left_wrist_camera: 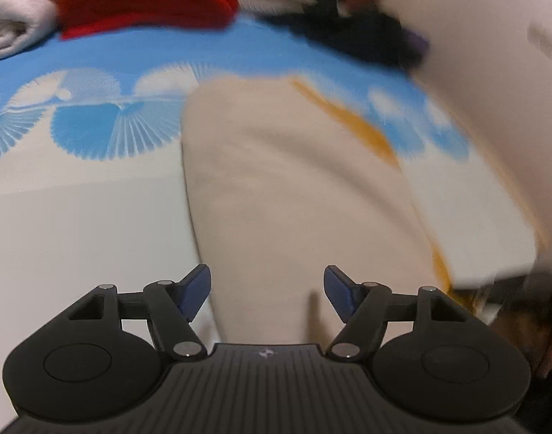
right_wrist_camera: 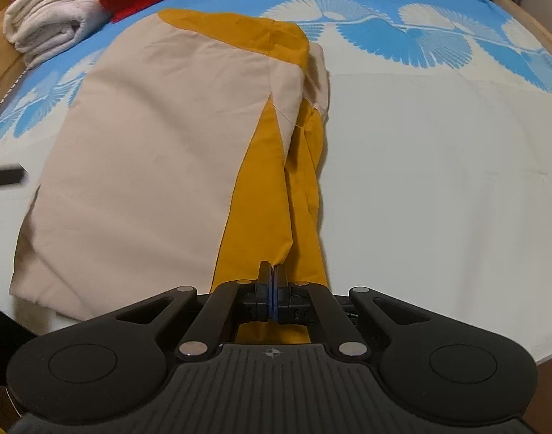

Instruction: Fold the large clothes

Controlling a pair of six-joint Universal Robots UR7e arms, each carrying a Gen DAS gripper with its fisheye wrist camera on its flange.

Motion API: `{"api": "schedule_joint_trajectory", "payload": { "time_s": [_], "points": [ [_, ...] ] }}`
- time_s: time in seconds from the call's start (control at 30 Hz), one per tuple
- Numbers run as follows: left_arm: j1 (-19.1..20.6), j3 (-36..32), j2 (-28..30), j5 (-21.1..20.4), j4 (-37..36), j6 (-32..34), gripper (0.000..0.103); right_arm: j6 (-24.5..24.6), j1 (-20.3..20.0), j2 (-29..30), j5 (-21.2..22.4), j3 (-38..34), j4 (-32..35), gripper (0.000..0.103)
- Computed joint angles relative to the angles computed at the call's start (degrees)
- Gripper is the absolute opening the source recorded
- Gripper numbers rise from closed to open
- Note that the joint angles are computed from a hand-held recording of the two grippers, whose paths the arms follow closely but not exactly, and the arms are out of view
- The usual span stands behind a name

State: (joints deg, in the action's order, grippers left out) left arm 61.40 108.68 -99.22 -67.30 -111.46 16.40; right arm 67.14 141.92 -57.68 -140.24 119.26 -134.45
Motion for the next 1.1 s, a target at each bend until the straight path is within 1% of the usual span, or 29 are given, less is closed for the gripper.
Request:
{"api": "schedule_joint_trajectory", "payload": {
  "time_s": [0.03, 0.07, 0.1, 0.17, 0.23, 0.3, 0.37, 0.4, 0.43, 0.47, 0.53, 0.57, 0.6, 0.67, 0.7, 0.73, 0.8, 0.83, 0.9, 0.97, 1.0, 1.03, 1.1],
  "points": [
    [-0.55, 0.49, 0.76, 4.40, 3.02, -0.17, 0.077, 0.02, -0.03, 0.25, -0.21, -0.37, 0.58, 0.000],
    [-0.63, 1.13, 1.17, 6.81, 4.36, -0.53, 0.077, 0.22, 0.11, 0.53, -0.31, -0.77, 1.47, 0.000],
    [-0.76, 1.19, 1.43, 7.43, 4.44, -1.00, 0.079, 0.38, 0.16, 0.72, -0.36, -1.05, 2.08, 0.000],
    [-0.62, 0.88, 1.52, 6.74, 4.25, -1.33, 0.080, -0.15, -0.07, 0.66, -0.62, -0.89, 1.55, 0.000],
    [-0.32, 0.63, 1.53, 6.47, 4.58, -2.56, 0.080, 0.07, -0.21, 0.58, -1.20, -0.97, 2.13, 0.000],
    [-0.17, 0.97, 1.09, 6.26, 4.02, -2.40, 0.080, 0.30, -0.14, 0.51, -1.58, -0.89, 1.93, 0.000],
    [0.44, 0.84, 1.27, 5.45, 3.27, -2.50, 0.080, 1.56, 0.34, 0.53, -3.30, -1.38, 3.69, 0.001],
    [0.63, 0.57, 1.32, 4.83, 3.31, -3.23, 0.080, 2.84, 0.70, 0.61, -4.42, -1.64, 4.64, 0.002],
    [0.85, 0.23, 1.48, 4.24, 3.31, -4.04, 0.080, 4.21, 1.05, 0.32, -5.94, -1.50, 5.17, 0.009],
    [0.96, -0.10, 1.72, 3.80, 3.28, -4.79, 0.080, 5.81, 1.42, 0.03, -7.69, -1.30, 5.52, 0.011],
    [1.38, -0.76, 2.45, 3.28, 2.65, -6.08, 0.080, 7.32, 2.14, -0.59, -11.13, -0.17, 3.08, 0.018],
    [1.44, -0.89, 2.47, 3.12, 2.52, -7.09, 0.080, 7.08, 2.33, -0.84, -12.35, 0.69, 0.25, 0.020],
    [1.53, -1.09, 2.57, 2.93, 2.44, -8.32, 0.080, 6.39, 2.36, -1.05, -12.81, 1.53, -2.78, 0.025],
    [2.05, -2.00, 3.25, 2.05, 2.50, -11.08, 0.080, 4.04, 1.76, -1.23, -11.75, 3.00, -8.41, 0.032],
    [2.55, -2.85, 3.90, 1.02, 2.99, -12.64, 0.080, 2.97, 1.25, -1.27, -10.46, 3.50, -10.60, 0.037],
    [3.11, -3.96, 4.83, -0.01, 3.77, -13.89, 0.080, 2.16, 0.68, -1.38, -8.77, 3.91, -12.14, 0.039],
    [4.19, -7.01, 7.39, -1.84, 5.73, -16.65, 0.080, 1.10, -0.36, -1.18, -5.37, 4.05, -13.59, 0.040],
    [4.60, -8.64, 8.94, -2.33, 6.21, -17.50, 0.081, 1.06, -0.85, -1.05, -3.94, 3.56, -12.48, 0.040],
    [5.68, -11.44, 11.97, -3.50, 5.61, -18.15, 0.083, 2.89, -1.70, -0.42, -2.02, 1.64, -5.61, 0.040],
    [7.33, -14.04, 15.11, -5.20, 4.54, -18.07, 0.085, 3.95, -1.91, 0.34, -1.37, 0.35, -2.18, 0.039],
    [8.42, -15.14, 16.65, -6.46, 4.02, -18.22, 0.089, 3.91, -1.89, 0.58, -1.41, 0.16, -2.10, 0.037],
    [9.73, -15.98, 18.00, -8.28, 3.46, -18.42, 0.091, 3.59, -1.80, 0.69, -1.37, 0.18, -2.51, 0.027],
    [12.83, -17.19, 20.30, -13.39, 2.30, -19.47, 0.093, 2.07, -1.96, 0.94, -1.06, 0.22, -3.92, 0.010]
  ]
}}
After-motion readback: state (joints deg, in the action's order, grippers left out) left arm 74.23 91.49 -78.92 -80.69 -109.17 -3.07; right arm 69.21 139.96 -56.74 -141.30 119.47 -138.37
